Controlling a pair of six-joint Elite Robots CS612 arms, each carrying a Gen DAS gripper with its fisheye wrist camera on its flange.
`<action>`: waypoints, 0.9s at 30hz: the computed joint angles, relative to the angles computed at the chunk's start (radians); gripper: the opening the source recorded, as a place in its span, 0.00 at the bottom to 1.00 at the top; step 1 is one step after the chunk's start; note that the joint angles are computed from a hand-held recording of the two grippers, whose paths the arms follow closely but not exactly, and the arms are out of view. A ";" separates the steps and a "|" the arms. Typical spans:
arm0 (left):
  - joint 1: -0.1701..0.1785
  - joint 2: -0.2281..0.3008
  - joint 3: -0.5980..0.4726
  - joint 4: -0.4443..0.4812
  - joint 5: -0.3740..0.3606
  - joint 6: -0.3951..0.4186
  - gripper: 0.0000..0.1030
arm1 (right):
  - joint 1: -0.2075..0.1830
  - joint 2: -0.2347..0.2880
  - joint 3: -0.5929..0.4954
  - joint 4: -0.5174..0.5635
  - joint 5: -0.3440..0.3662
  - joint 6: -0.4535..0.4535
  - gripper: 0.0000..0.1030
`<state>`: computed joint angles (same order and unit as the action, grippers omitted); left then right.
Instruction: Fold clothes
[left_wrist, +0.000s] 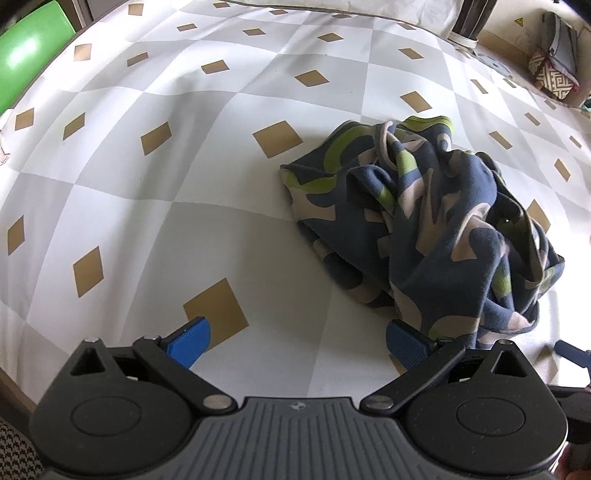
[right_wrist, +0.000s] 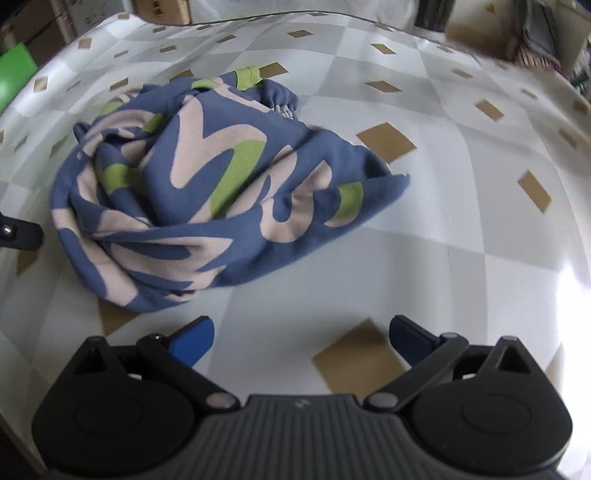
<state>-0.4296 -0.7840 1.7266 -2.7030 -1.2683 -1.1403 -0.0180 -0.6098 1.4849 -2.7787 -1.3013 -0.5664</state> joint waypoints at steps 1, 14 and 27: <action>0.000 0.000 -0.002 0.001 -0.001 0.003 0.99 | 0.000 -0.009 0.006 -0.002 -0.002 0.009 0.98; 0.004 -0.013 -0.004 0.034 0.018 -0.030 0.99 | 0.001 -0.089 0.081 -0.102 0.146 0.043 0.98; 0.035 -0.007 -0.066 0.140 0.073 0.026 0.99 | 0.025 -0.047 -0.011 -0.078 0.274 0.138 0.98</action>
<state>-0.3948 -0.7911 1.6604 -2.5628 -1.1958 -1.1139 0.0075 -0.6567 1.4744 -2.8572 -1.0269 -0.4287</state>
